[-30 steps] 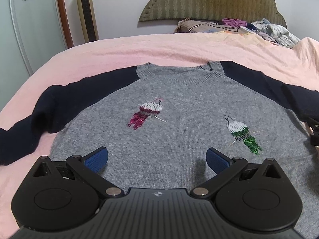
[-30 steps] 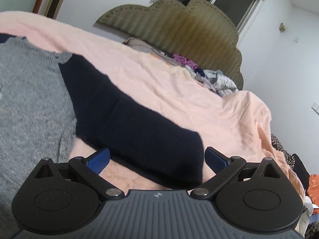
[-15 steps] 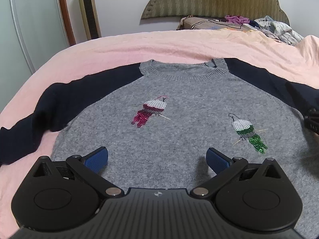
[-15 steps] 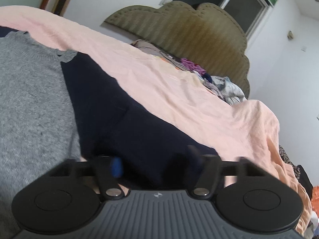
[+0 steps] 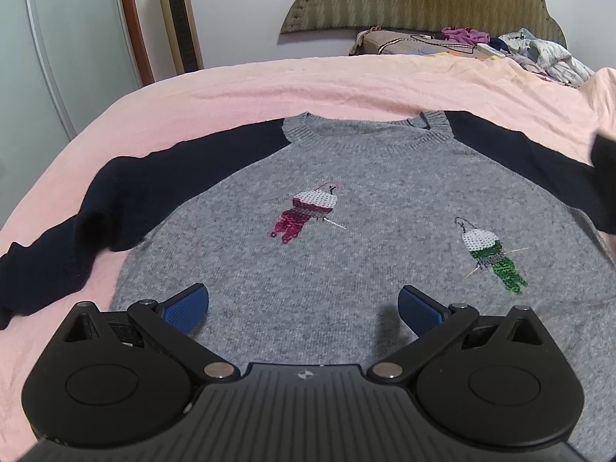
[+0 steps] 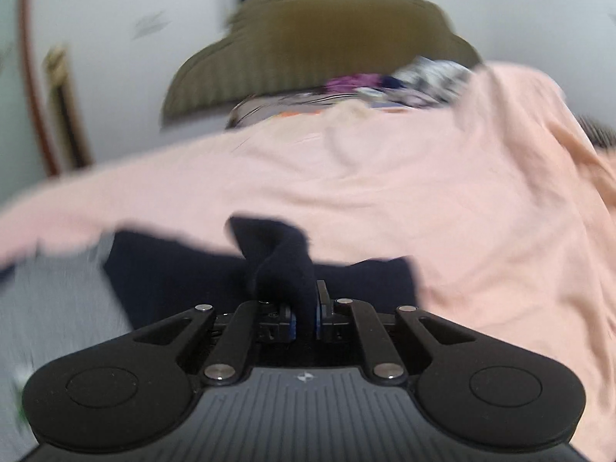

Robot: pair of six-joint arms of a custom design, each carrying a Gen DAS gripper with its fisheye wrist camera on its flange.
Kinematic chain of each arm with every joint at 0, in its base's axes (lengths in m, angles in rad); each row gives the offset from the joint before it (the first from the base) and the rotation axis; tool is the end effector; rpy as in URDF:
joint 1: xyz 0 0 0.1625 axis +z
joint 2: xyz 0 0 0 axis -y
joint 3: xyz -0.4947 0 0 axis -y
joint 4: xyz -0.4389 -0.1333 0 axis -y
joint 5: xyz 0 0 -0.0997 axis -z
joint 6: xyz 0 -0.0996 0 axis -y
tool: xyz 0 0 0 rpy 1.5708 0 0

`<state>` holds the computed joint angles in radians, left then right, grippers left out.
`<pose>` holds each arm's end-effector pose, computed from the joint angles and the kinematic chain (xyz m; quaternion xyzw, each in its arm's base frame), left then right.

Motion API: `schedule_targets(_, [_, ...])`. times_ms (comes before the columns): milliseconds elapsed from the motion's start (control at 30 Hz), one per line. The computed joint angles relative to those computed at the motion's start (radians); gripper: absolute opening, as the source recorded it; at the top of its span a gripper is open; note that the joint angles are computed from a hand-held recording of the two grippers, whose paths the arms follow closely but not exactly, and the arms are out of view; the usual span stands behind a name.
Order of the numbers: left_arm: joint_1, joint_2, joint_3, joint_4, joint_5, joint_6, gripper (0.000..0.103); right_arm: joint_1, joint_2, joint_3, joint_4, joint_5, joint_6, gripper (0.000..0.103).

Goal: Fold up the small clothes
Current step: 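Lift the navy sleeve with the right gripper, lay it across the chest, open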

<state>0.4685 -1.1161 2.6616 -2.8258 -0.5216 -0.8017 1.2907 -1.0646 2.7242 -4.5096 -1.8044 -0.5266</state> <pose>-0.1771 -0.3358 0.0921 0.1999 0.8359 -0.3310 0.3895 0.0168 -0.3403 0.2256 0.0289 -0.7994 0.5085 0.3187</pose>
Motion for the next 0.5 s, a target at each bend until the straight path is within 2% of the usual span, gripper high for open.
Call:
schedule_targets(67, [0.002,-0.007,0.000,0.011,0.000,-0.009,0.103,-0.057,-0.080,0.011,0.016,0.042,0.066,0.008])
schedule_targets(267, [0.009,-0.037,0.003,0.049,0.003,-0.040,0.103,-0.172,-0.230,0.011,-0.040,0.013,0.161,0.007])
schedule_targets(400, [0.008,-0.050,0.005,0.065,0.003,-0.050,0.103,-0.279,-0.332,0.044,0.014,0.084,0.259,0.007])
schedule_targets(467, [0.006,-0.057,0.006,0.076,0.004,-0.057,0.103,-0.279,-0.323,0.052,0.001,0.069,0.267,0.007])
schedule_targets(500, [0.006,-0.060,0.007,0.078,0.003,-0.058,0.103,-0.256,-0.304,0.051,-0.007,0.049,0.259,0.007])
